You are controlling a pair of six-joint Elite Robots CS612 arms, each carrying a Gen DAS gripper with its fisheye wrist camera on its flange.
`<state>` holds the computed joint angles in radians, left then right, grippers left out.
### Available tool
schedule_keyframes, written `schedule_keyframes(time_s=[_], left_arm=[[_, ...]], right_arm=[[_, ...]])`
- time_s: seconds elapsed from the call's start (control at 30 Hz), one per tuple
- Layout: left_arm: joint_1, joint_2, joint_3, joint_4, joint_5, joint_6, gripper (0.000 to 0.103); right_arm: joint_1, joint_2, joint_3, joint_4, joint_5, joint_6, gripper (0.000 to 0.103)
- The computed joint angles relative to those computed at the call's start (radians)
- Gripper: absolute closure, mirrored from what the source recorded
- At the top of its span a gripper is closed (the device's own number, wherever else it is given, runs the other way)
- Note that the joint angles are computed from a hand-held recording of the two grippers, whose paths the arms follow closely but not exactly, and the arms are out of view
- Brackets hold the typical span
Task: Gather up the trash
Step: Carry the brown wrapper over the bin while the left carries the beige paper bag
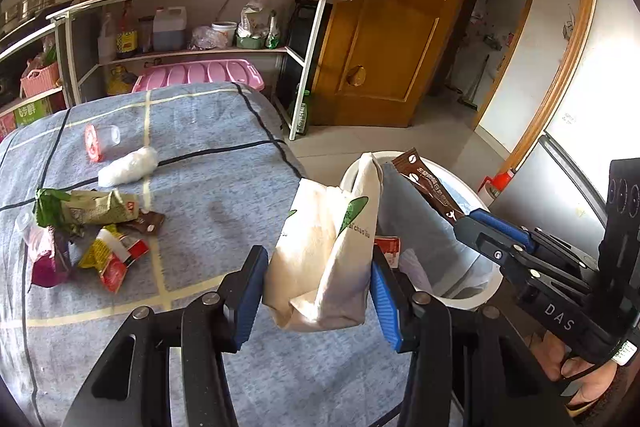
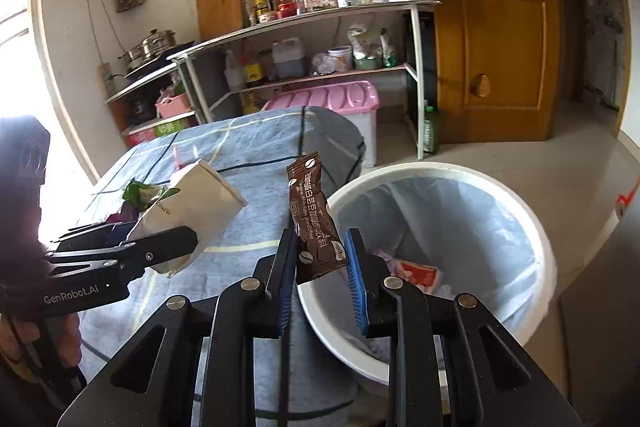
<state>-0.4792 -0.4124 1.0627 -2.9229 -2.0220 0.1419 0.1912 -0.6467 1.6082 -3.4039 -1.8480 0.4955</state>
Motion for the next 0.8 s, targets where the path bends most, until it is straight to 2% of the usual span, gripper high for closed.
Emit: schedule_keyframes(time_s=[0.3,0.57,0.8], left_arm=[[-0.055,0.019,-0.033,0.036,0.015,0.009,0.053],[-0.093,0.042,-0.071,0.101,0.039,0.023,0.053],[-0.112,0.054,-0.091,0.139,0.072,0.029,0.051]], right_arm=[[-0.026,-0.039,0.093,0.016,-0.096,0.101,0.077],[-0.05,-0.05,0.135,0.046,-0.108,0.148,0.077],[-0.065,-0.044,0.129,0.087,-0.099,0.144,0.077]])
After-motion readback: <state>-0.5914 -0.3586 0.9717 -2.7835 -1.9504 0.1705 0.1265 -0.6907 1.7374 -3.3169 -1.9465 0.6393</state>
